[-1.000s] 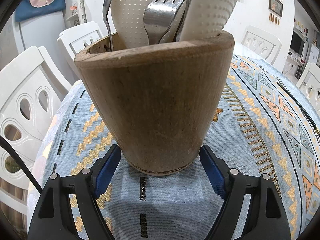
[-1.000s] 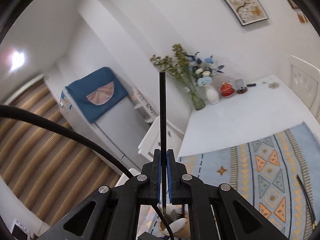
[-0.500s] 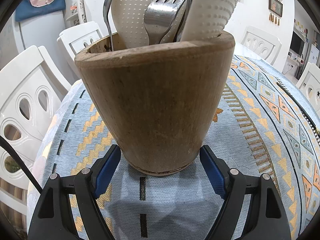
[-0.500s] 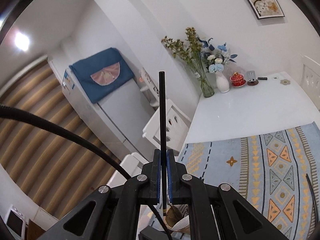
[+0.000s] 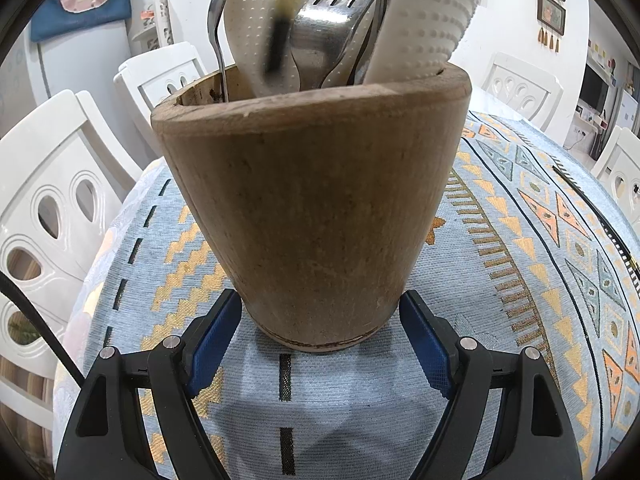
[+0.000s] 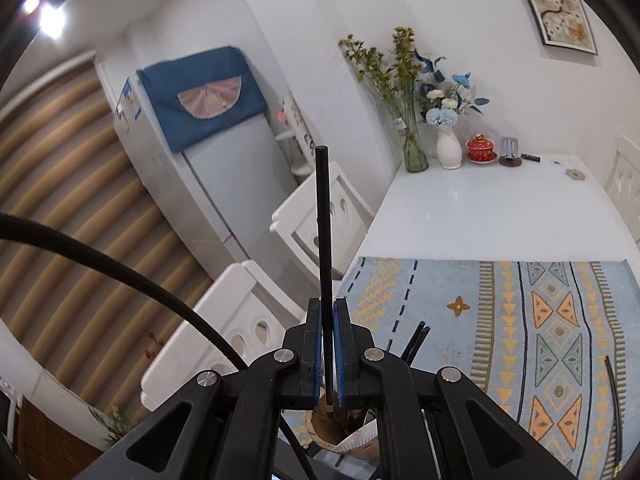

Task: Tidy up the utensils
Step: 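Carry the black chopstick to the wooden pot and drop it inside, then move the right gripper back over the remaining black chopsticks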

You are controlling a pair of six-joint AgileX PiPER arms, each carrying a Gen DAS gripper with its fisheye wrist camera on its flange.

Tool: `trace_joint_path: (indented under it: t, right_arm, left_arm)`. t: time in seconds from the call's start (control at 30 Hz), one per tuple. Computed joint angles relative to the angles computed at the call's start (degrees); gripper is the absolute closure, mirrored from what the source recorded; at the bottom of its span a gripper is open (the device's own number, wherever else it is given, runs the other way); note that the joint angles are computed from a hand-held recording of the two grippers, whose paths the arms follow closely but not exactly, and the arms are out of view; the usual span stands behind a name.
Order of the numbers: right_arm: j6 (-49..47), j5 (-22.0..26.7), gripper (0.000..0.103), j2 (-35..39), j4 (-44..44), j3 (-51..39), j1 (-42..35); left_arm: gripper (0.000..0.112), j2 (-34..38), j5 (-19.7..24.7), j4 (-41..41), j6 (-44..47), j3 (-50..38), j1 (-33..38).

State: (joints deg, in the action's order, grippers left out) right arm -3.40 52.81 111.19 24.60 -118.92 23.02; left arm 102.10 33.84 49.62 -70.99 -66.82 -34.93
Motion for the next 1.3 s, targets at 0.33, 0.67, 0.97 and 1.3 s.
trace_joint_path:
  t: [0.33, 0.67, 0.97, 1.3]
  right_arm:
    - [0.4, 8.6, 0.068, 3.2, 4.5, -6.2, -4.5]
    - [1.7, 7.7, 0.063, -0.1, 8.6, -5.2, -11.5]
    - [2.5, 5.3, 0.058, -4.4, 0.9, -0.1, -17.8]
    - [7.0, 12.1, 0.053, 4.7, -16.0, 0.1, -27.4]
  left_arm:
    - [0.032, 0.1, 0.1, -0.2, 0.1, -0.2, -0.1]
    - [0.031, 0.1, 0.1, -0.3, 0.1, -0.2, -0.1]
    - [0.031, 0.1, 0.1, -0.3, 0.3, -0.2, -0.1]
    - [0.031, 0.8, 0.8, -0.7, 0.6, -0.8, -0.4]
